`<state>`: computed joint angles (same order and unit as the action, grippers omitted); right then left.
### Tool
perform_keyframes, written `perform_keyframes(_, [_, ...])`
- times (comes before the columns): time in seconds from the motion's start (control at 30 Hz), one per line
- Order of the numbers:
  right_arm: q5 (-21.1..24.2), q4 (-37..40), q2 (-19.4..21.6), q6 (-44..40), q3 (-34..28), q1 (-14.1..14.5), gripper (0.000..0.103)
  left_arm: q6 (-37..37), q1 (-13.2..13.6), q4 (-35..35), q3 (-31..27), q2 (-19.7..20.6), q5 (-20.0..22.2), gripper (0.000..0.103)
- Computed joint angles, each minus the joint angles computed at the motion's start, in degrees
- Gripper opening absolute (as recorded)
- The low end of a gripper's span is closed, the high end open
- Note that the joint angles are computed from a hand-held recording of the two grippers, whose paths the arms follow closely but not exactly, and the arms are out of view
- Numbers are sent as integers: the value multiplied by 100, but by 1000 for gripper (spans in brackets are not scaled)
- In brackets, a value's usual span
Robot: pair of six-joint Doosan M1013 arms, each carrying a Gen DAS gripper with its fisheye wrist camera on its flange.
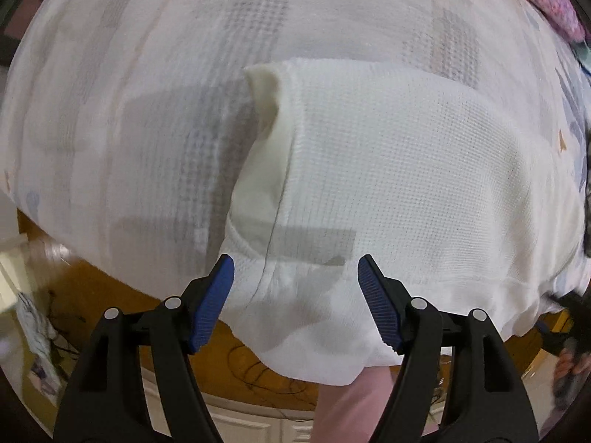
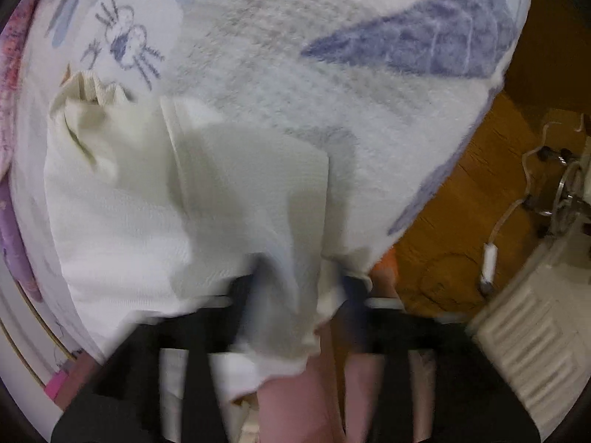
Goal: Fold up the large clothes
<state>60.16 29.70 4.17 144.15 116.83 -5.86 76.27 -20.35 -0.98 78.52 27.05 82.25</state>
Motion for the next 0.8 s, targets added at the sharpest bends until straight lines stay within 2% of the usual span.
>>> perform_keyframes(0.07, [60, -291, -84, 54, -167, 15, 82, 54, -52, 146, -134, 91, 87, 74])
perform_keyframes(0.1, [232, -534, -84, 85, -315, 27, 83, 63, -57, 157, -228, 149, 112, 75])
perform_keyframes(0.17, [351, -864, -69, 74, -532, 49, 84, 86, -1, 79, -416, 265, 172, 78])
perform_keyframes(0.3, [365, -1021, 178, -407, -872, 1, 85, 26, -7, 13, -875, 564, 220, 83])
perform_keyframes(0.37, [357, -1112, 360, -547, -1088, -48, 85, -79, 17, -55, -1039, 685, 117, 90])
perform_keyframes(0.47, [271, -1089, 661, -914, -1337, -153, 85, -100, 115, -410, -1257, 901, 208, 90])
perform_keyframes(0.6, [604, -1041, 1137, -1444, -1717, -221, 86, -454, 174, -739, -1355, 1127, 188, 90])
perform_keyframes(0.7, [407, -711, 1342, -1911, -1755, -243, 87, -830, 234, -1059, -1238, 1121, -26, 90])
perform_keyframes(0.73, [394, -608, 1413, -2103, -1803, -246, 92, -880, 245, -1143, -1179, 1098, -155, 83])
perform_keyframes(0.8, [391, -587, 1576, -2481, -1919, -220, 93, -929, 285, -1252, -902, 947, -456, 71])
